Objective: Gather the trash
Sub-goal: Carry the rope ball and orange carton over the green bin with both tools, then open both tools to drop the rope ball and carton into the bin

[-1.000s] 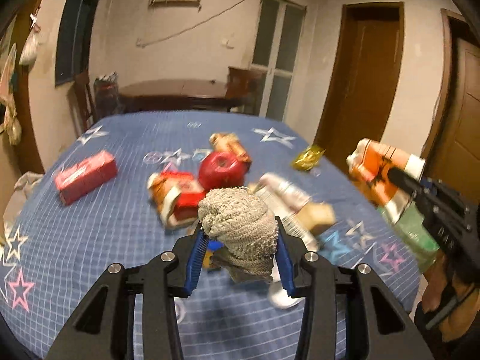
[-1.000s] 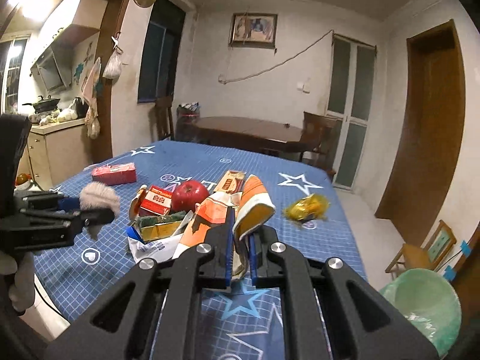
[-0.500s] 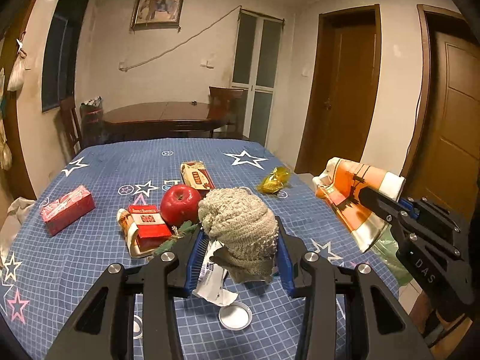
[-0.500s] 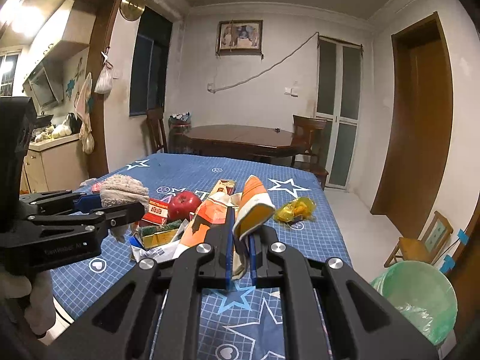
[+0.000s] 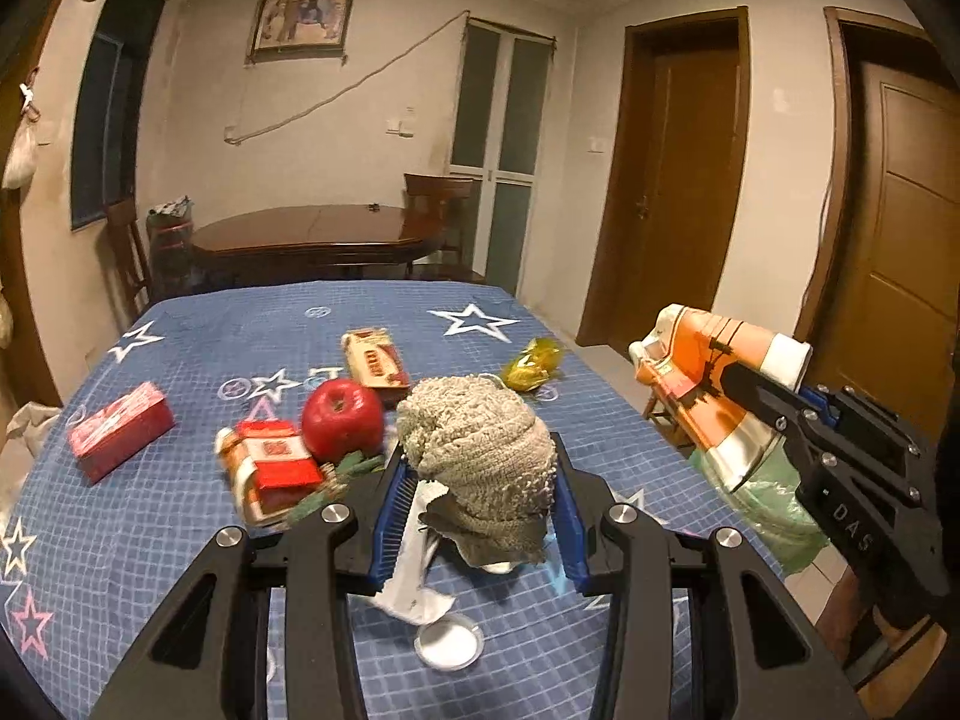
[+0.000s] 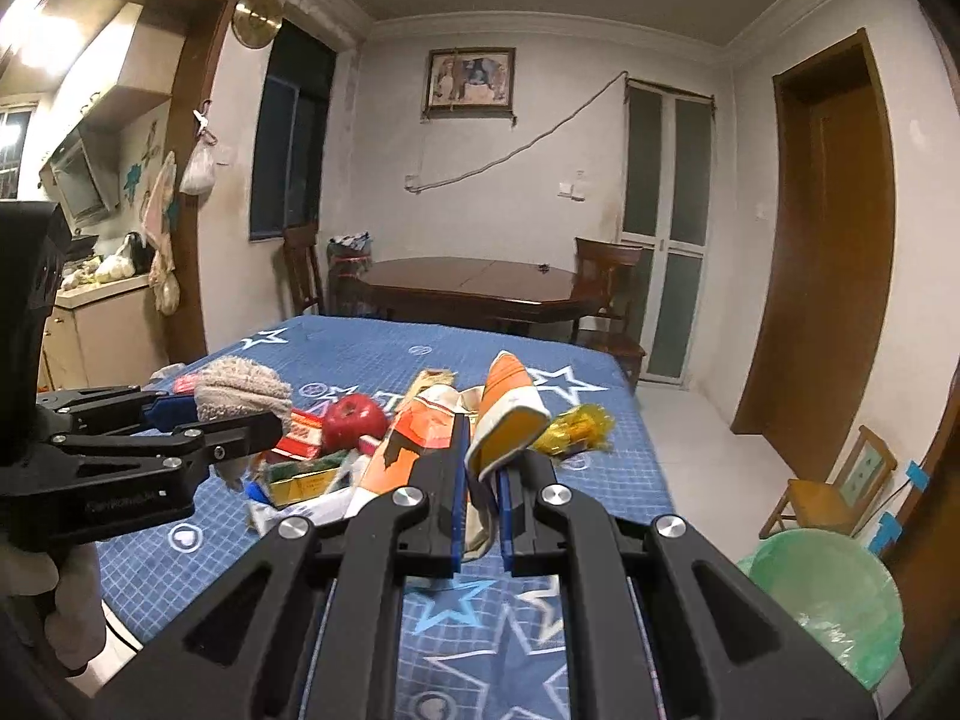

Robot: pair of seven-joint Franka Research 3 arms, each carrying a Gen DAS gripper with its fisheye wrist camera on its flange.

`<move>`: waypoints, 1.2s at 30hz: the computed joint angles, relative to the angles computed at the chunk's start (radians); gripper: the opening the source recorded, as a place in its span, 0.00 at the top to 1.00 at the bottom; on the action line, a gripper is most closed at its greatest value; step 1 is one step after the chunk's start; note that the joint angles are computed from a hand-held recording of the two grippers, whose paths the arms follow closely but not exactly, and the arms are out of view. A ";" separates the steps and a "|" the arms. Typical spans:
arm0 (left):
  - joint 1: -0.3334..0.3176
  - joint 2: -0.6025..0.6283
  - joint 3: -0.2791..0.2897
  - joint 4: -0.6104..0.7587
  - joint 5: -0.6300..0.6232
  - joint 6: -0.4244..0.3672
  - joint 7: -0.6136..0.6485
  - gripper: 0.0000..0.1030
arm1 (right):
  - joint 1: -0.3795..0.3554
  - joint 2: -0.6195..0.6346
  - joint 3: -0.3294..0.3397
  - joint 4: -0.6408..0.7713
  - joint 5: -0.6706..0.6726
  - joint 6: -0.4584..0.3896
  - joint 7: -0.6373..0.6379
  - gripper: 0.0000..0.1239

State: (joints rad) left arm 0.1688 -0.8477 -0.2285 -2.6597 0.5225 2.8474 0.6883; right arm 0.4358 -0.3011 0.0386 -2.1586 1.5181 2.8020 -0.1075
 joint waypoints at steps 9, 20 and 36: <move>-0.065 0.283 -0.002 0.213 -0.011 0.086 0.074 0.58 | -0.087 0.074 -0.043 0.107 -0.235 0.024 0.244 0.95; -0.385 0.758 0.123 0.616 -0.384 0.084 0.532 0.58 | -0.265 0.244 -0.088 0.265 -0.672 -0.074 0.658 0.95; -0.343 1.436 -0.035 1.387 -0.553 -0.292 0.751 0.57 | -0.417 0.497 -0.061 0.433 -0.904 -0.246 0.878 0.95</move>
